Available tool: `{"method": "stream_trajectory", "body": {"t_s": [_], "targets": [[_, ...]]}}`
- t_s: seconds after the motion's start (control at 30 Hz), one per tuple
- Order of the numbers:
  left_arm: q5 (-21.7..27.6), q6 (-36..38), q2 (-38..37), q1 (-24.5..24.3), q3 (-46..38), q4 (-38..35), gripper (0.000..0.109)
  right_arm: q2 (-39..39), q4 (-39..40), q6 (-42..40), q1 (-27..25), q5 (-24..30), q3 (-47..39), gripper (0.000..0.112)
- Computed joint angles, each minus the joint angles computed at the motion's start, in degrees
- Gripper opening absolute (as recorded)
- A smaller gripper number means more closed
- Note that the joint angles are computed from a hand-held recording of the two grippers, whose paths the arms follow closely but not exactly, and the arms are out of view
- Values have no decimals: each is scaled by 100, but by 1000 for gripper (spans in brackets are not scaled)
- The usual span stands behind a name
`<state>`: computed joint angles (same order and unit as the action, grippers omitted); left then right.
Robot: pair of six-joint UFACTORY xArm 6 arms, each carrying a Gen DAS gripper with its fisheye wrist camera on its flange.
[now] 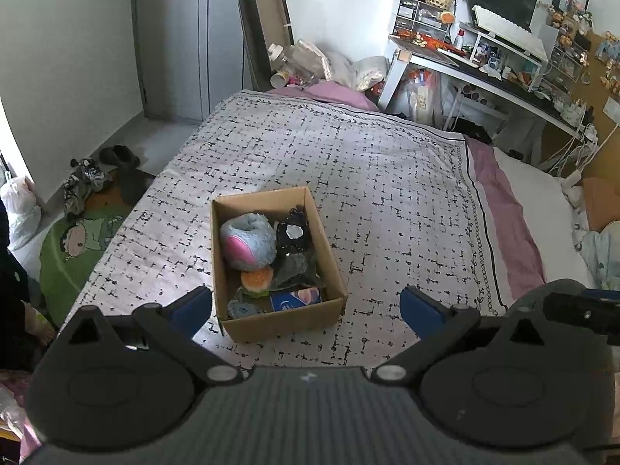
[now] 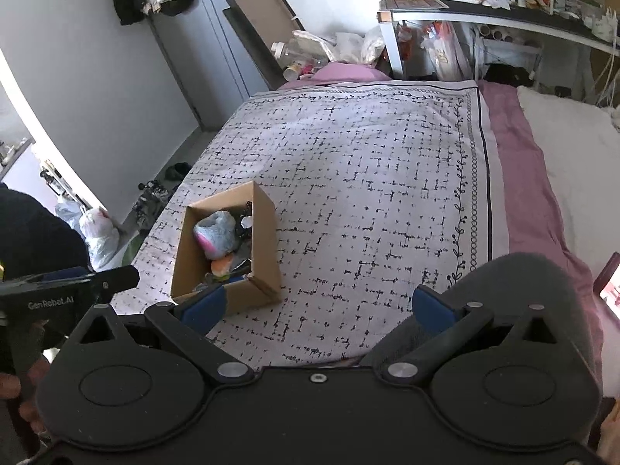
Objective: Organize soft objects
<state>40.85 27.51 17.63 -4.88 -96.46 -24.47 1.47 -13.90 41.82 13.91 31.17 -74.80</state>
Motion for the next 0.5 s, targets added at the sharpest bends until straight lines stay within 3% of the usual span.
{"method": "stream_trajectory", "body": {"t_s": [0.5], "targets": [[-128, -168, -349, -138, 381, 291, 102, -415, 76, -181, -85, -269, 519, 103]]}}
